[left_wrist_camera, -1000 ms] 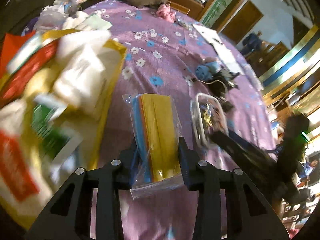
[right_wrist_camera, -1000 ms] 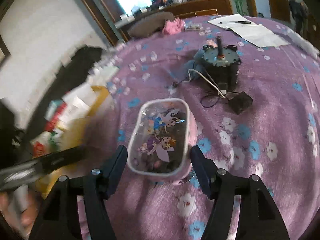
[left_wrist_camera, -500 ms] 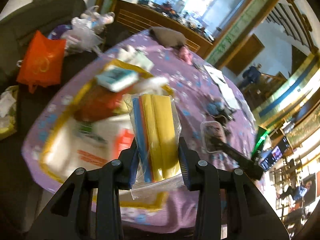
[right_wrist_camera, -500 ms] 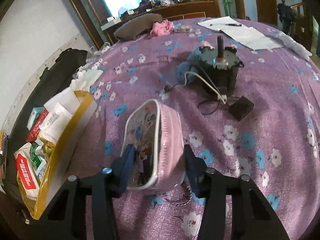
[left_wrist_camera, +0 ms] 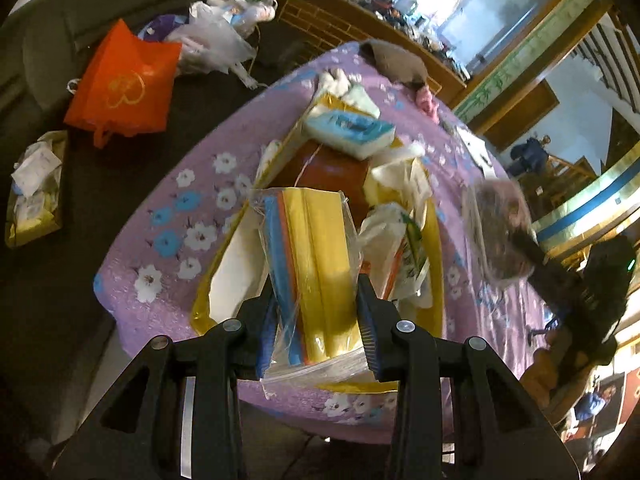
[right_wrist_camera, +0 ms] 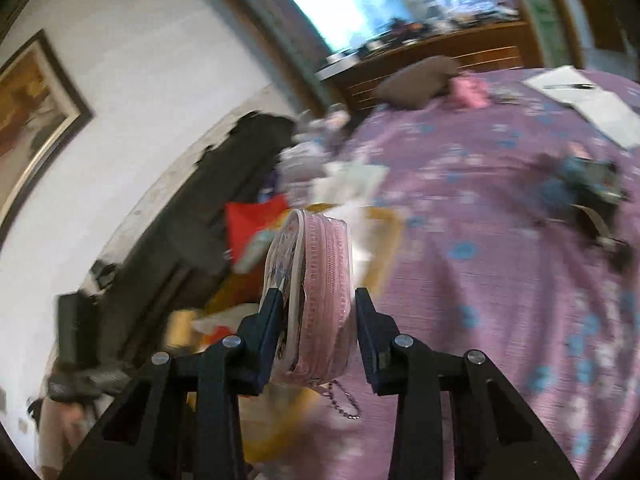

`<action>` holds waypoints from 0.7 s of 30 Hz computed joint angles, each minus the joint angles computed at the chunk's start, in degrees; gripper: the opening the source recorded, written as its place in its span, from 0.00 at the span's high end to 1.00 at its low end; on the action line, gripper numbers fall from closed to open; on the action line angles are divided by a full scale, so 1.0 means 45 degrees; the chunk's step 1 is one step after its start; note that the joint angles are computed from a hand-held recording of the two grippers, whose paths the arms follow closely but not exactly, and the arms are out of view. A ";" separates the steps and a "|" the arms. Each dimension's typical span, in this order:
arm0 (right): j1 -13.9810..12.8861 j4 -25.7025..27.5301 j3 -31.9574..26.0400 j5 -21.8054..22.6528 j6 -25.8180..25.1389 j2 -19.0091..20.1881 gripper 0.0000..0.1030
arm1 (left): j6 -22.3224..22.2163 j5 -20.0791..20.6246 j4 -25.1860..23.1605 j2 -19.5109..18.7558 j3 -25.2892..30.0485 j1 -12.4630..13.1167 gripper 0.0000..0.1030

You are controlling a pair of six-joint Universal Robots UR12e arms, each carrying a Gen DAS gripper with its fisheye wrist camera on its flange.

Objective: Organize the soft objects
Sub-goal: 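Carry the stick bag and clear pink pouch over the tray, then open both grippers to drop the bag and pouch into the tray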

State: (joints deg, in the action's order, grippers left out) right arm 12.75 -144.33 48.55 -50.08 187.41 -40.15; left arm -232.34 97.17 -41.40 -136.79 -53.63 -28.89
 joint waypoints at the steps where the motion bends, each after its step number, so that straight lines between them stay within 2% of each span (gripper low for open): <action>1: 0.0100 0.0324 -0.0423 0.0236 -0.0086 0.0204 0.66 | 0.0043 -0.0061 0.0062 -0.0015 -0.0030 0.0000 0.65; 7: 0.0643 0.1491 -0.2343 0.0186 -0.0179 0.1261 0.65 | -0.0080 -0.0785 0.0050 -0.0368 0.0248 0.0097 0.65; 9: 0.0757 0.1757 -0.2712 -0.0114 -0.0043 0.1501 0.63 | 0.0084 -0.0486 -0.0118 -0.0465 0.0420 0.0035 0.65; 12: 0.0858 0.1521 -0.2713 -0.0807 0.0195 0.1520 0.62 | 0.0247 -0.0512 -0.0046 -0.0543 0.0520 0.0022 0.61; 15: 0.0849 0.1906 -0.2978 -0.0541 0.0282 0.1631 0.62 | 0.0461 -0.0461 -0.0187 -0.0587 0.0632 0.0000 0.60; 17: 0.0864 0.1681 -0.2722 -0.0703 0.0133 0.1447 0.57 | 0.0598 -0.0429 -0.0029 -0.0538 0.0524 -0.0004 0.60; 19: 0.0896 0.1014 -0.2310 -0.1081 -0.0008 0.1213 0.42 | 0.0368 -0.0284 0.0399 -0.0406 0.0222 -0.0010 0.60; 21: 0.0917 0.0414 -0.1920 -0.1216 -0.0277 0.0995 0.37 | 0.0039 -0.0232 0.0858 -0.0318 -0.0009 -0.0010 0.51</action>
State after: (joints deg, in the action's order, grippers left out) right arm 16.88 -142.46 39.90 -55.55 186.17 -35.67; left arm -232.16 96.13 -37.54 -138.22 -53.67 -28.93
